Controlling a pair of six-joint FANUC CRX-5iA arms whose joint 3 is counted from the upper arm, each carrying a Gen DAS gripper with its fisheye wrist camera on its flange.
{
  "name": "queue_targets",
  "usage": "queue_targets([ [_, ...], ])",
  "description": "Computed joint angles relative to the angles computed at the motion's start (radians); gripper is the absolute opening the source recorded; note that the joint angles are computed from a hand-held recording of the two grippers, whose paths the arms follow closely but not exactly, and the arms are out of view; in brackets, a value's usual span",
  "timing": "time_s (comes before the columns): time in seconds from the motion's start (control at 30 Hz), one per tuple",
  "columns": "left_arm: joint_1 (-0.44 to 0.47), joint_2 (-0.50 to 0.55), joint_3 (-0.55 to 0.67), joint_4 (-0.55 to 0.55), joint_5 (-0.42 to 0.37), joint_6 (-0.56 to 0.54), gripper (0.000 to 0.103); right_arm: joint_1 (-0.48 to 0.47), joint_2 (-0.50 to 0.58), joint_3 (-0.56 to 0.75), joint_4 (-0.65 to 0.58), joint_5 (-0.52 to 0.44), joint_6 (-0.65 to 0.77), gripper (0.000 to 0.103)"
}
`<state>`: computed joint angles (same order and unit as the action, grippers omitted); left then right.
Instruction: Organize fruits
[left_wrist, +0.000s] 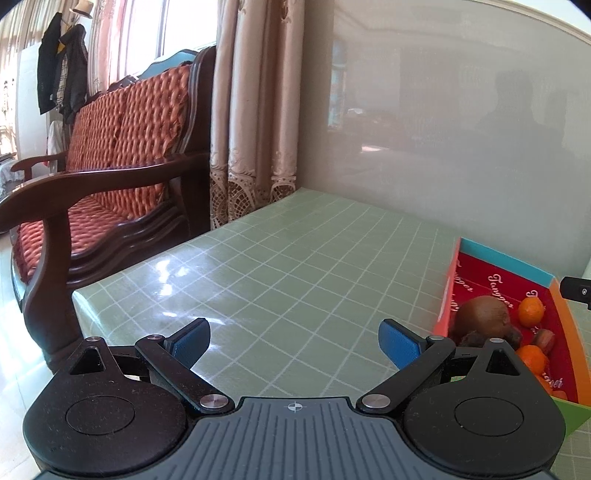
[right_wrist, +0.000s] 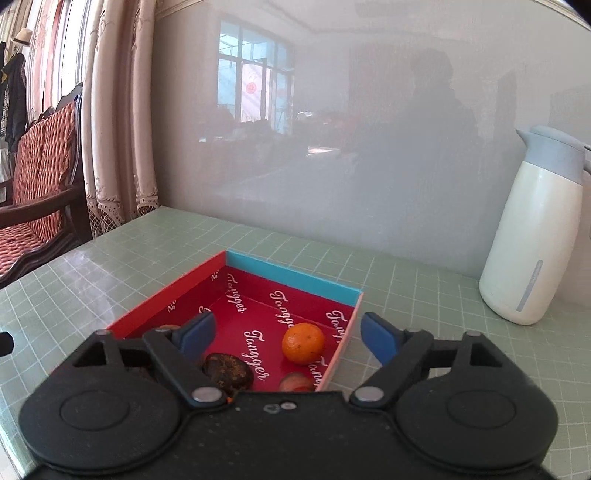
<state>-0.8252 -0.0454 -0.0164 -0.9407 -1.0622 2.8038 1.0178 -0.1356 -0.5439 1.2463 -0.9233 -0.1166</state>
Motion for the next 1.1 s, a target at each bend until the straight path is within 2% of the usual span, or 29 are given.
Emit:
queue_targets([
  [0.13,-0.027,0.014,0.014,-0.004,0.037,-0.025,0.097,0.049,-0.042,-0.025,-0.023,-0.075,-0.024,0.102],
  [0.3,-0.068,0.031,0.033,-0.005,0.072,-0.059,0.099,0.140,-0.088,-0.052,-0.101,-0.177,-0.065,0.103],
  [0.37,-0.074,0.028,0.030,0.015,0.102,-0.088,0.102,0.184,-0.100,-0.056,-0.149,-0.223,-0.077,0.103],
  [0.5,-0.096,0.021,0.022,0.052,0.127,-0.138,0.103,0.274,-0.107,-0.055,-0.218,-0.322,-0.099,0.103],
  [0.73,-0.125,-0.024,0.011,0.143,0.105,-0.197,0.103,0.430,-0.106,-0.032,-0.277,-0.519,-0.173,0.103],
  [1.0,-0.233,-0.075,0.023,0.083,-0.007,-0.210,0.103,0.550,-0.091,0.008,-0.294,-0.662,-0.235,0.103],
  [1.1,-0.245,-0.096,0.017,0.085,-0.014,-0.215,0.103,0.577,-0.084,0.021,-0.289,-0.696,-0.251,0.103],
])
